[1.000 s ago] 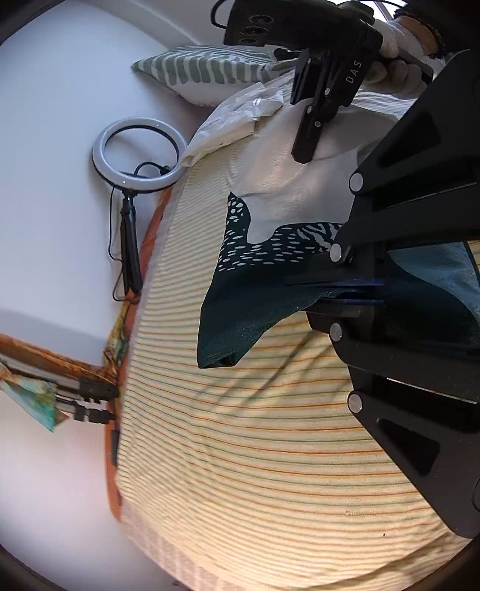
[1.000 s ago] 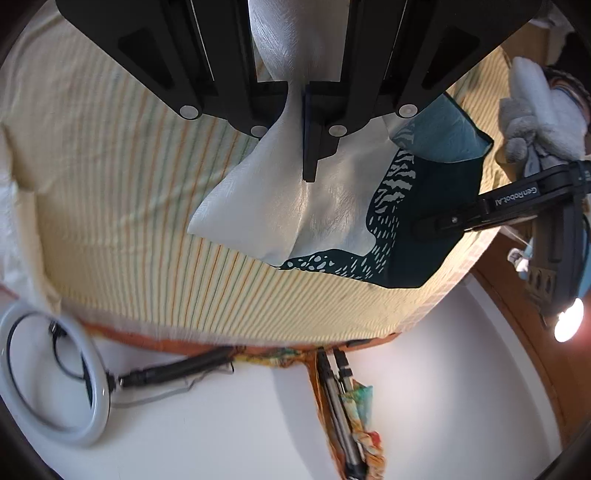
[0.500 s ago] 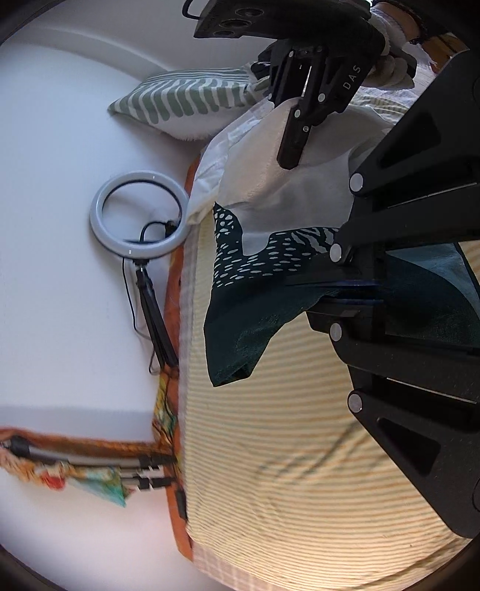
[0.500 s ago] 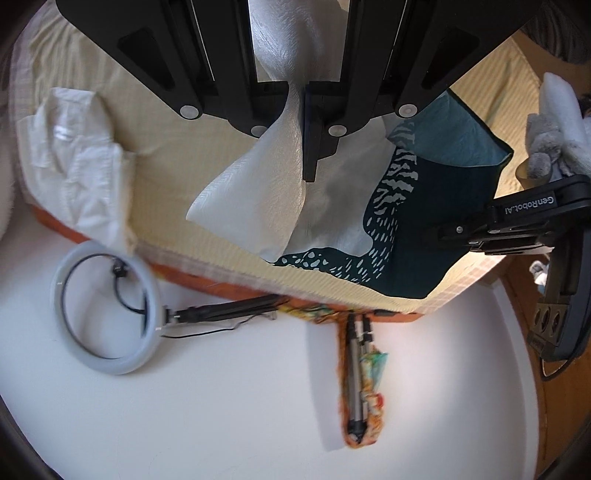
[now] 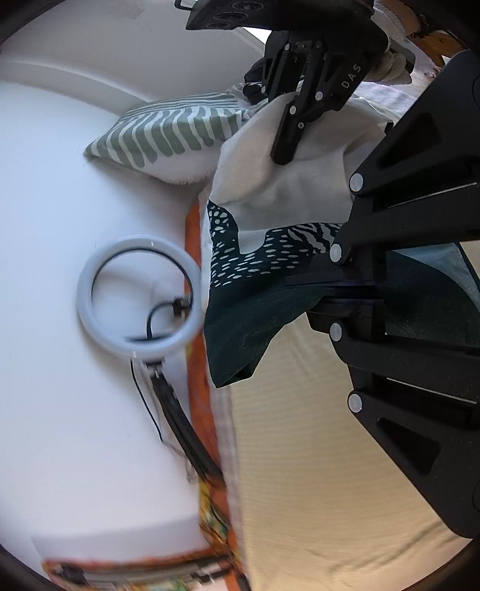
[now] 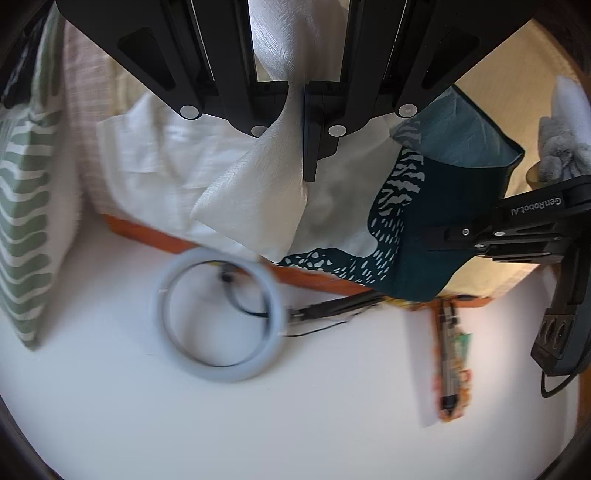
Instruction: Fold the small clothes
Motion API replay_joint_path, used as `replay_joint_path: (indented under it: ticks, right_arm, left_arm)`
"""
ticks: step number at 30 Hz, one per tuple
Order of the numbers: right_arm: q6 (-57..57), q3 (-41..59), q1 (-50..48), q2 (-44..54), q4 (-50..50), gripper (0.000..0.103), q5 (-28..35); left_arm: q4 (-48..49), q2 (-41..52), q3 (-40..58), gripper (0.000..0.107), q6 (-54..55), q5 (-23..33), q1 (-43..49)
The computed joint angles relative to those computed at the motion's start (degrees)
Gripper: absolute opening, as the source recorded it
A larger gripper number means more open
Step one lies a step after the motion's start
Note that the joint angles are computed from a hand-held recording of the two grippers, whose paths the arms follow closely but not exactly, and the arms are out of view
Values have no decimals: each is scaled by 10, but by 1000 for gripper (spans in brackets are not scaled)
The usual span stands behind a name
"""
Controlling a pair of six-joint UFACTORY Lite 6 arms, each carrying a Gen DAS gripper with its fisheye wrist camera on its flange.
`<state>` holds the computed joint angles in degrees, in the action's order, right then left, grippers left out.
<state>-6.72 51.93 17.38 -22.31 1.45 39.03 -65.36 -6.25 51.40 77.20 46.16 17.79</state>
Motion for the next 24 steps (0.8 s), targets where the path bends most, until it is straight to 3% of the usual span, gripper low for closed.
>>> replay_joint_path:
  ticks: [5,11,16,24]
  right_arm:
    - [-159,27,-143,44,77,2,-23]
    - [-278,84,-242,148,130,2,-75]
    - [-332,143,-277,250,164,2,-120]
    - [-393,191,-289,375,204,2,-184]
  left_arm:
    - [-45,65,56,1,-33,-90,-129]
    - [-100,171,152,1,-41,-174,-241]
    - [-98,270,261,1,-76,-234,-304]
    - [-15,396,377,1,-158,-301,-349]
